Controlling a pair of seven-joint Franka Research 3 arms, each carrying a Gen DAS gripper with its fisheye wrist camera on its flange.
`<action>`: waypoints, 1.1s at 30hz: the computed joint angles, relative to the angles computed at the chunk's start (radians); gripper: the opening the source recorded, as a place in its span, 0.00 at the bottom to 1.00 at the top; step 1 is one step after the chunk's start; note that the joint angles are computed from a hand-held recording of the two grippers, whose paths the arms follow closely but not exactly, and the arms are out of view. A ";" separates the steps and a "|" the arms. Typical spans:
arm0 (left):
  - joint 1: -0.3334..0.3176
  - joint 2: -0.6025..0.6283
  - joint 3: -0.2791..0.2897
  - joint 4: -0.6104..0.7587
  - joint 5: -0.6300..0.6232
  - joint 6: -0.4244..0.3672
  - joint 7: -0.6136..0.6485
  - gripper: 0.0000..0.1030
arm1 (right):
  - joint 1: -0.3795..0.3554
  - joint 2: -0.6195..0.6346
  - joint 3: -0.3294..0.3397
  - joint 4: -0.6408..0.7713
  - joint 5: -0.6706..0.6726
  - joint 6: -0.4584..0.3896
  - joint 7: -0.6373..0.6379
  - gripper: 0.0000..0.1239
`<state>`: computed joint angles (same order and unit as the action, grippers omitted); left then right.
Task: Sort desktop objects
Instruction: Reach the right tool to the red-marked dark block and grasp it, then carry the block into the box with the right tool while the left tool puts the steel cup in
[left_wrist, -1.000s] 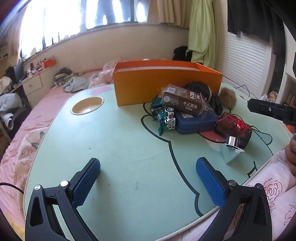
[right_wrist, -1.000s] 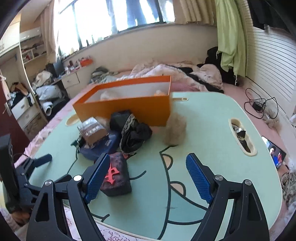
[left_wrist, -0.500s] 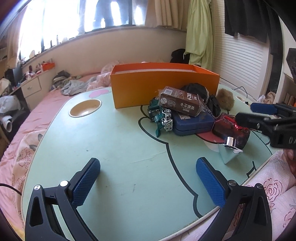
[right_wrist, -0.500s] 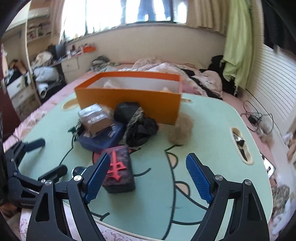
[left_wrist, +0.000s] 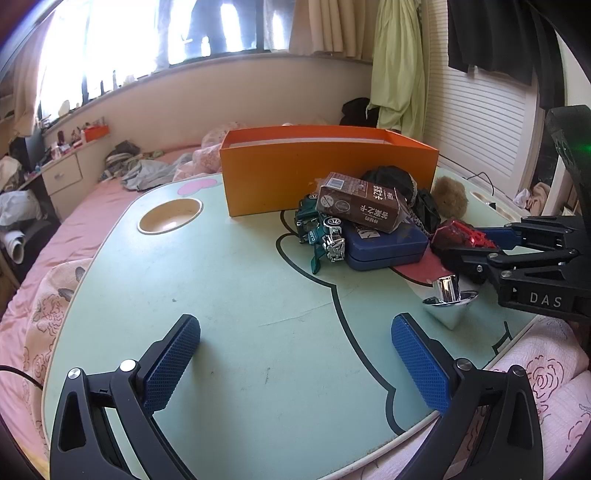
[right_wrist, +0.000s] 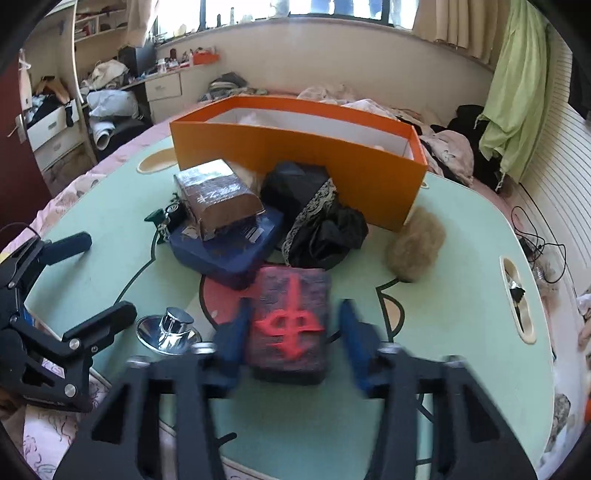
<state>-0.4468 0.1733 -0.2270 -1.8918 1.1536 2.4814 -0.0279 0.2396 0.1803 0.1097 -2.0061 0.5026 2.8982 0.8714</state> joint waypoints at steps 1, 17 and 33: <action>0.000 0.000 0.000 0.000 0.000 0.000 0.000 1.00 | -0.006 0.000 0.006 0.001 0.020 0.000 -0.011 0.33; 0.023 -0.025 -0.008 0.007 0.158 0.158 -0.045 1.00 | -0.048 -0.035 0.032 0.024 0.581 0.002 -0.396 0.33; -0.023 0.157 0.012 0.210 -0.269 0.254 0.581 0.60 | -0.049 -0.026 0.003 0.047 0.641 -0.032 -0.395 0.33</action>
